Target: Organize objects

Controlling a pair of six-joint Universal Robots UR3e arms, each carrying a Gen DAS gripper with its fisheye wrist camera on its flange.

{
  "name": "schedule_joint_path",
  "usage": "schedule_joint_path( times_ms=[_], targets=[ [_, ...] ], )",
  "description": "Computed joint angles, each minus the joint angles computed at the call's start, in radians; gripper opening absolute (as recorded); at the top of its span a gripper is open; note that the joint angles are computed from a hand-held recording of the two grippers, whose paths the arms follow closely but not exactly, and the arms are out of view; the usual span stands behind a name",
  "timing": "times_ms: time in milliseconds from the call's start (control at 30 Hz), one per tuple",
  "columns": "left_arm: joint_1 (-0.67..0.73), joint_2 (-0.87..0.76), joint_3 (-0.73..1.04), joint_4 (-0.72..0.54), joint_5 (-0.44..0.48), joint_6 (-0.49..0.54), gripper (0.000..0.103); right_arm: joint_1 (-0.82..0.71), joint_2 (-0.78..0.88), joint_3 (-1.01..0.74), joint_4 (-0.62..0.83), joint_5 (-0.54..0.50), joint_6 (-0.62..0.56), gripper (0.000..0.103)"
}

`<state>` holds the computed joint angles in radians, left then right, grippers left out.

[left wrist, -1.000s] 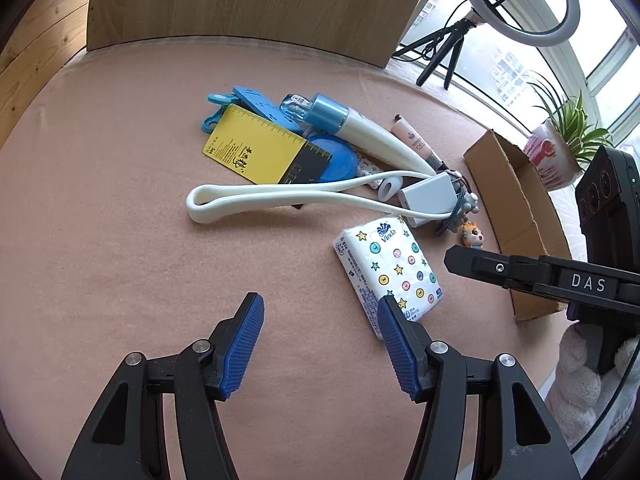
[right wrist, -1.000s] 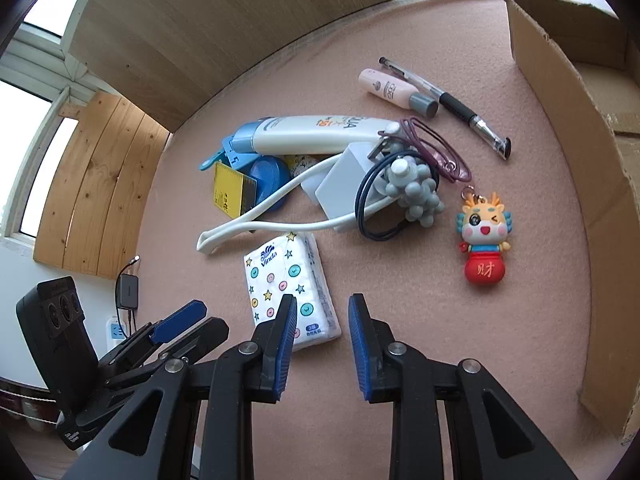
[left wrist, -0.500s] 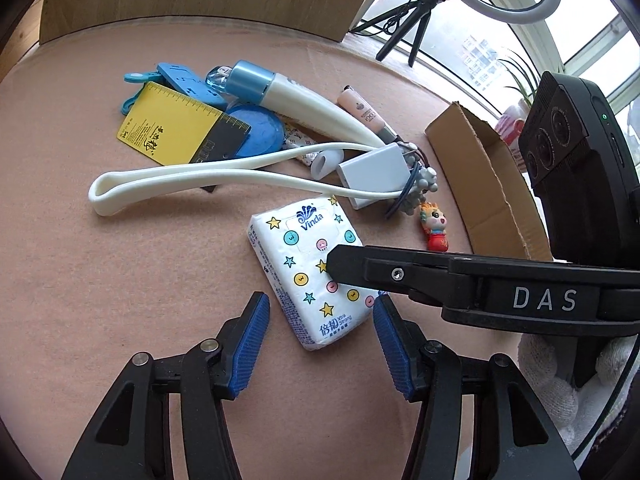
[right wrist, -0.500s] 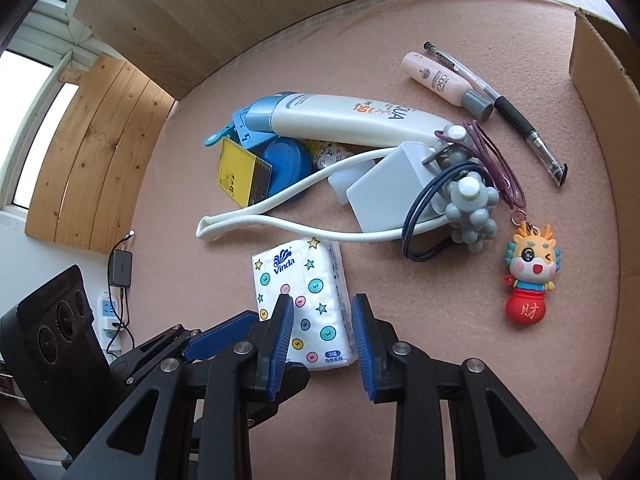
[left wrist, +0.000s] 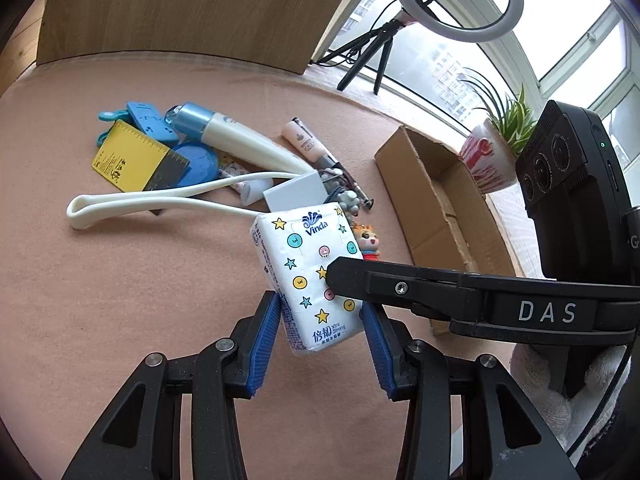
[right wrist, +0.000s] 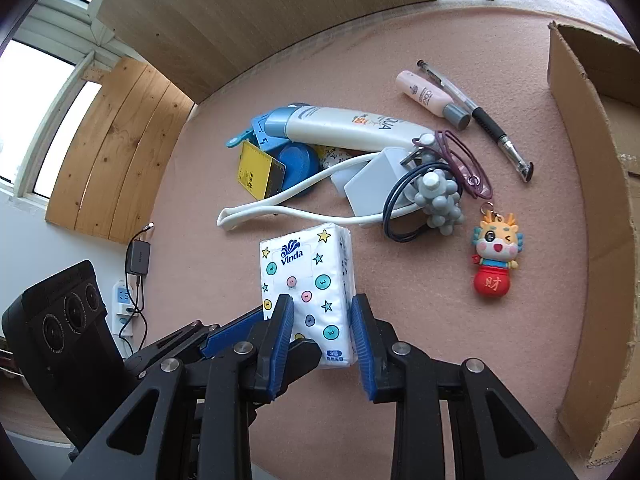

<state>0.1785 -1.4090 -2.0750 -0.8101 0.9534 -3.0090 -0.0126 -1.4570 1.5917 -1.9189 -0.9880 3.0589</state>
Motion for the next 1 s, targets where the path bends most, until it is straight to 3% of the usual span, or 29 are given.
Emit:
schedule_joint_path(
  times_ms=[267, 600, 867, 967, 1000],
  targets=[
    [-0.248, -0.151, 0.189, 0.135, 0.045, -0.159, 0.046, -0.215, -0.230, 0.059, 0.145, 0.021, -0.119, 0.027],
    [-0.497, -0.375, 0.454, 0.167, 0.111, -0.274, 0.046, -0.514, -0.402, 0.127, 0.312, 0.035, -0.299, 0.027],
    [-0.606, -0.555, 0.688, 0.120, 0.156, -0.299, 0.046, -0.670, -0.434, 0.130, 0.369, 0.038, -0.396, 0.027],
    [-0.627, -0.595, 0.751, 0.079, 0.207, -0.292, 0.055, -0.687, -0.453, 0.151, 0.342, 0.024, -0.402, 0.029],
    [-0.624, -0.600, 0.752, 0.082, 0.212, -0.294, 0.057, -0.691, -0.463, 0.160, 0.323, 0.010, -0.399, 0.035]
  ],
)
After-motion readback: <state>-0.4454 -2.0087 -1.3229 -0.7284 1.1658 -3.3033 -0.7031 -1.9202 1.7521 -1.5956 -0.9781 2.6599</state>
